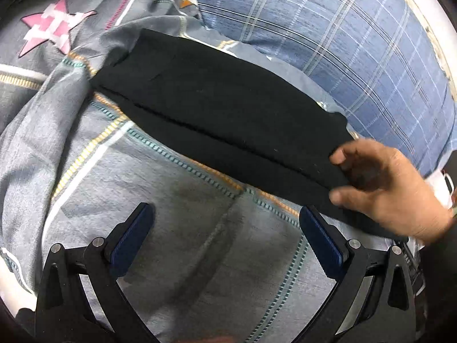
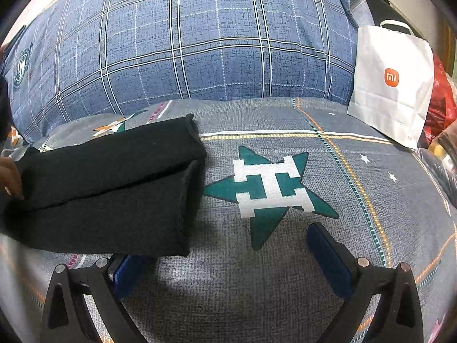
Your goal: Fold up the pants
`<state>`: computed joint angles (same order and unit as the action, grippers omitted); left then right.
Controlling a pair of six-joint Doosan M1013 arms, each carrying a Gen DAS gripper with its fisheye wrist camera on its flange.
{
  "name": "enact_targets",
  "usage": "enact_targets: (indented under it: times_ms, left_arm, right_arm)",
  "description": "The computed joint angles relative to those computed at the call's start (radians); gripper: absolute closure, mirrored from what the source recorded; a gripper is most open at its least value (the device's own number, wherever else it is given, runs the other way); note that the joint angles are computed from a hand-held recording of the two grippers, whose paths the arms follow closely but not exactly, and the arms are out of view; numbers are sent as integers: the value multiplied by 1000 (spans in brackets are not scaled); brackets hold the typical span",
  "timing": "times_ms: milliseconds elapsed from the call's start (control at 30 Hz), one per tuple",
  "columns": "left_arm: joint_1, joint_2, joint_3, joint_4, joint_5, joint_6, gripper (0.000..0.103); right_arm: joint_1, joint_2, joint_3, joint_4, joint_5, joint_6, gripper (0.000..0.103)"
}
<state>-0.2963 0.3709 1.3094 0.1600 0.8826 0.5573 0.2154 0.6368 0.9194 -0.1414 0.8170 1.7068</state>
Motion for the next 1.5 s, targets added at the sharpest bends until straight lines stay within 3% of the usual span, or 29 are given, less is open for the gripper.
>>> enact_targets:
  times_ms: [167,700,833,1000,1200,1400,1500]
  left_arm:
    - [-19,23,-36,11,50,100,1]
    - [-28,60,-82,62,104,116,0]
    - [-20,42,-55,30,65,87,0]
    - [19,4,9,-62,-42,90,0]
    - [-9,7,5,21,-35,85,0]
    - [-2,2,13,-11,-57,87,0]
    - [-21,11,0,27,-40,28,0]
  right_arm:
    - [0,0,0,0,0,0,0]
    - [0,0,0,0,0,0,0]
    - [0,0,0,0,0,0,0]
    - [0,0,0,0,0,0,0]
    - [0,0,0,0,0,0,0]
    - [0,0,0,0,0,0,0]
    - [0,0,0,0,0,0,0]
